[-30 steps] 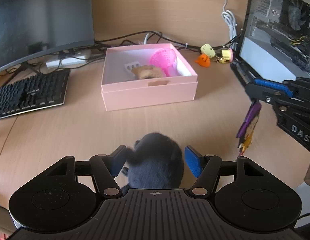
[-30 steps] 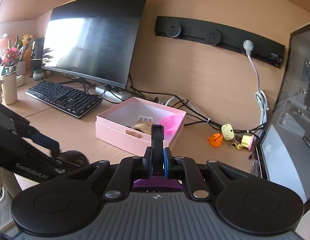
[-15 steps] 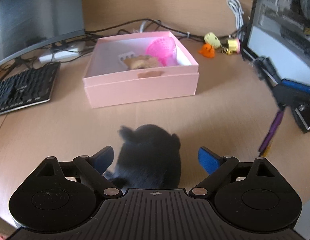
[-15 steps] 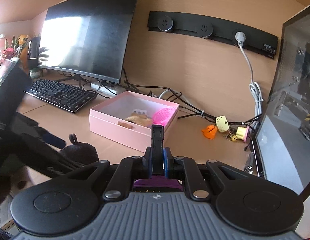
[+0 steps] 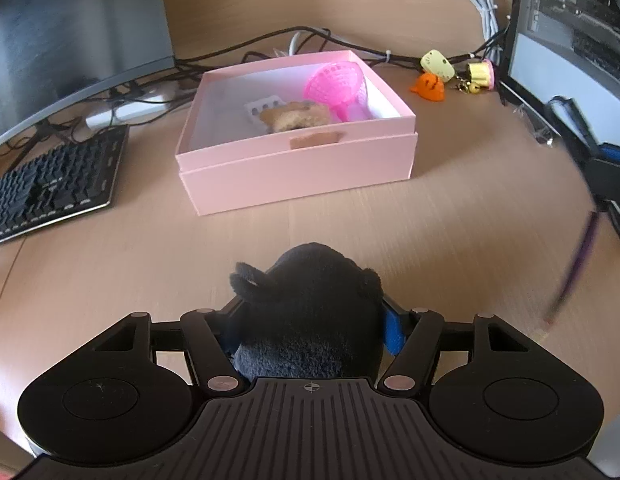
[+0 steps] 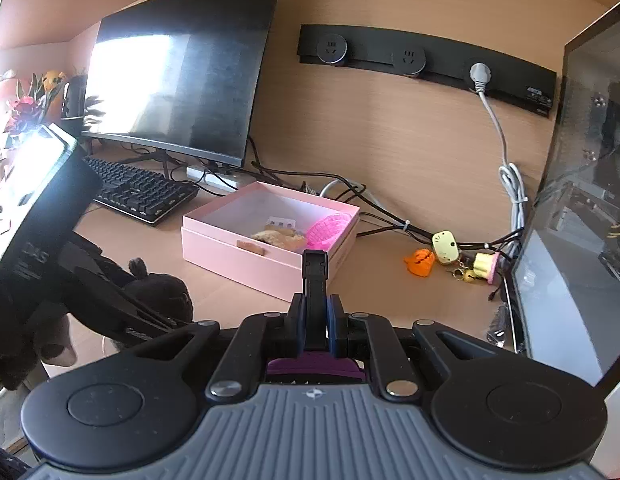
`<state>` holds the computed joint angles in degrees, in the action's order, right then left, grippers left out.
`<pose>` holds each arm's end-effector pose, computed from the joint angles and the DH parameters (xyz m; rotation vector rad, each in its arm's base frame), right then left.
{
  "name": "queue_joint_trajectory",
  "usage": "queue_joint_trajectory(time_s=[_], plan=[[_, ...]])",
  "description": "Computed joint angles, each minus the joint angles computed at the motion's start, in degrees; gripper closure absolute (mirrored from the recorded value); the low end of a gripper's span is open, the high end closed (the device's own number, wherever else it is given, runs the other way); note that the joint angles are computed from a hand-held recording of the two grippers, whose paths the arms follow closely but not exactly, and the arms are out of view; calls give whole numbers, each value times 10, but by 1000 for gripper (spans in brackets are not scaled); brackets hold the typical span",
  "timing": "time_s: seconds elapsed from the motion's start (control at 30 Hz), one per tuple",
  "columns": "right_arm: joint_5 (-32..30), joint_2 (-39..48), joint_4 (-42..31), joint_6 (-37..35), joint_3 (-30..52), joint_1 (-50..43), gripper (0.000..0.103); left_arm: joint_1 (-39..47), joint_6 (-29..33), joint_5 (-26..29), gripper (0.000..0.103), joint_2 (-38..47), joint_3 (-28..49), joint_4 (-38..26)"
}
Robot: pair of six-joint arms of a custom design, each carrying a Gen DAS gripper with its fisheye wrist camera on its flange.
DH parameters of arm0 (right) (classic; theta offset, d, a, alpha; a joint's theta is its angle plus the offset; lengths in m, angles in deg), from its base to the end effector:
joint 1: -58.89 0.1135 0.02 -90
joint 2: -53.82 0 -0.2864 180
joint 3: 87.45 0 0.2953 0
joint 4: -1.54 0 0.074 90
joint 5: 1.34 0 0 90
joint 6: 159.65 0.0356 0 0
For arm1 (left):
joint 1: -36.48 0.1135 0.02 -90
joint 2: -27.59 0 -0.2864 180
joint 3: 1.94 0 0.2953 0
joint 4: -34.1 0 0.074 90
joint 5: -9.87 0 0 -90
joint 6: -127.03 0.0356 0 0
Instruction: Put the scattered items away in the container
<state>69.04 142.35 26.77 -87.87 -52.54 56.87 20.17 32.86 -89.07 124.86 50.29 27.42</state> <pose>0.2827 0.0020 0.1109 -0.4925 1.9773 0.1327 0.3207 -0.0881 0.1029 0.1936 2.4510 0.0374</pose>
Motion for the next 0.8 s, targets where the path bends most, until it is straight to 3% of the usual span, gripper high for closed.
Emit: queue_joint_trajectory(time_s=[0.3,0.5,0.8], plan=[[5,0,-2,15,23,30,92,22,23,42,34,-98,-25,-33],[29,4,-3,22,29,59,92,46,45,53,34,-108,-23,-38],[95,17,-4,48,52,120,92,112,96,117,34,-102,-12,-43]])
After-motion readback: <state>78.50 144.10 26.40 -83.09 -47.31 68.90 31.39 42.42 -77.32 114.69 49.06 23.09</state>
